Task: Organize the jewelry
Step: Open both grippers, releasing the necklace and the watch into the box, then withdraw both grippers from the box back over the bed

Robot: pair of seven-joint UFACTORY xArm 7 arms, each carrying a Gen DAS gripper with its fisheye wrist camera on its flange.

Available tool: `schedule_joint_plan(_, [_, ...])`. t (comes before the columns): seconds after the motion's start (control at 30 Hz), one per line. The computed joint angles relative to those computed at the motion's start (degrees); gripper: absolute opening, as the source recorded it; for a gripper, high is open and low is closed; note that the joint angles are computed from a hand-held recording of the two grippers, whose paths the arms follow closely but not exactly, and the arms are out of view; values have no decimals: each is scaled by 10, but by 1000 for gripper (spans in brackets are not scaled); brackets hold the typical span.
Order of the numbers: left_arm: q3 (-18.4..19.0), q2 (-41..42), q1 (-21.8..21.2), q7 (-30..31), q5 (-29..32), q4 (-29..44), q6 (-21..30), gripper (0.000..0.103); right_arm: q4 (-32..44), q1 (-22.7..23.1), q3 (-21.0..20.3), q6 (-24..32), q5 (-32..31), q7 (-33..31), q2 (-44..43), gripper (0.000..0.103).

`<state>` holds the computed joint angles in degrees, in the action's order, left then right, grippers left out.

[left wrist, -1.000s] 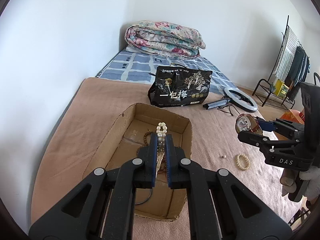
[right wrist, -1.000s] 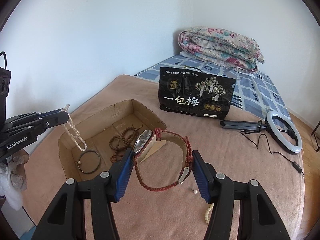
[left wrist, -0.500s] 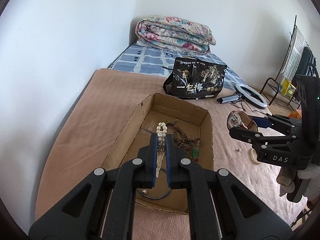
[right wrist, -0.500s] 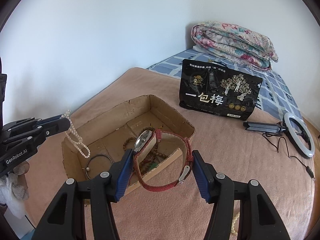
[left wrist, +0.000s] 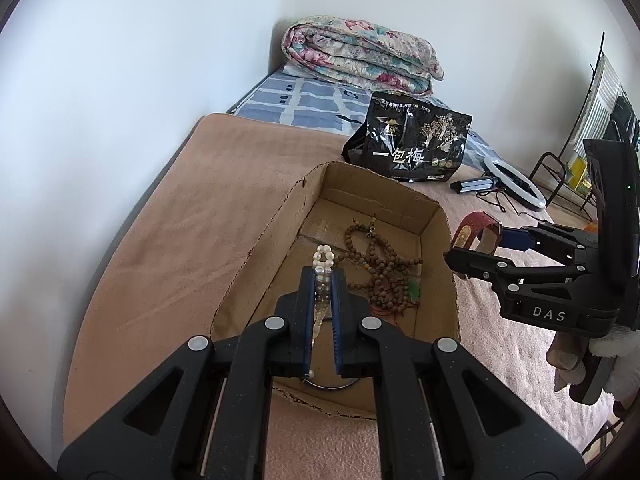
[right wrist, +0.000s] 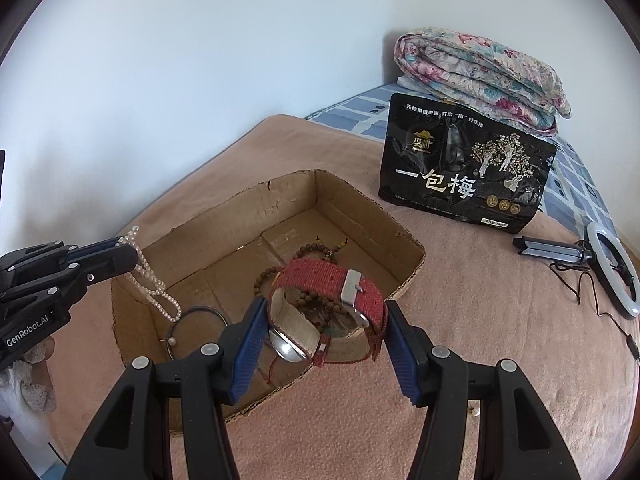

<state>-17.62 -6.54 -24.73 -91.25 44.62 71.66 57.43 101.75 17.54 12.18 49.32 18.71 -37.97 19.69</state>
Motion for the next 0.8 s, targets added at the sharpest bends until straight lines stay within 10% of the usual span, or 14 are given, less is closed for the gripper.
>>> schedule_joint_plan(0.33, [4, 2, 3, 5, -15, -9, -15, 6, -2, 12, 3, -4, -8, 1, 5, 64])
schedule_joint_plan(0.4, [5, 1, 3, 2, -17, -11, -14, 19, -14, 13, 3, -23, -7, 4, -3, 88])
schedule_joint_plan(0.5, [1, 0, 3, -14, -7, -12, 0, 53, -19, 11, 4, -34, -3, 4, -7, 94])
schedule_joint_plan(0.8, [1, 1, 1, -19, -5, -7, 15, 54, -29, 13, 3, -43, -14, 4, -16, 98])
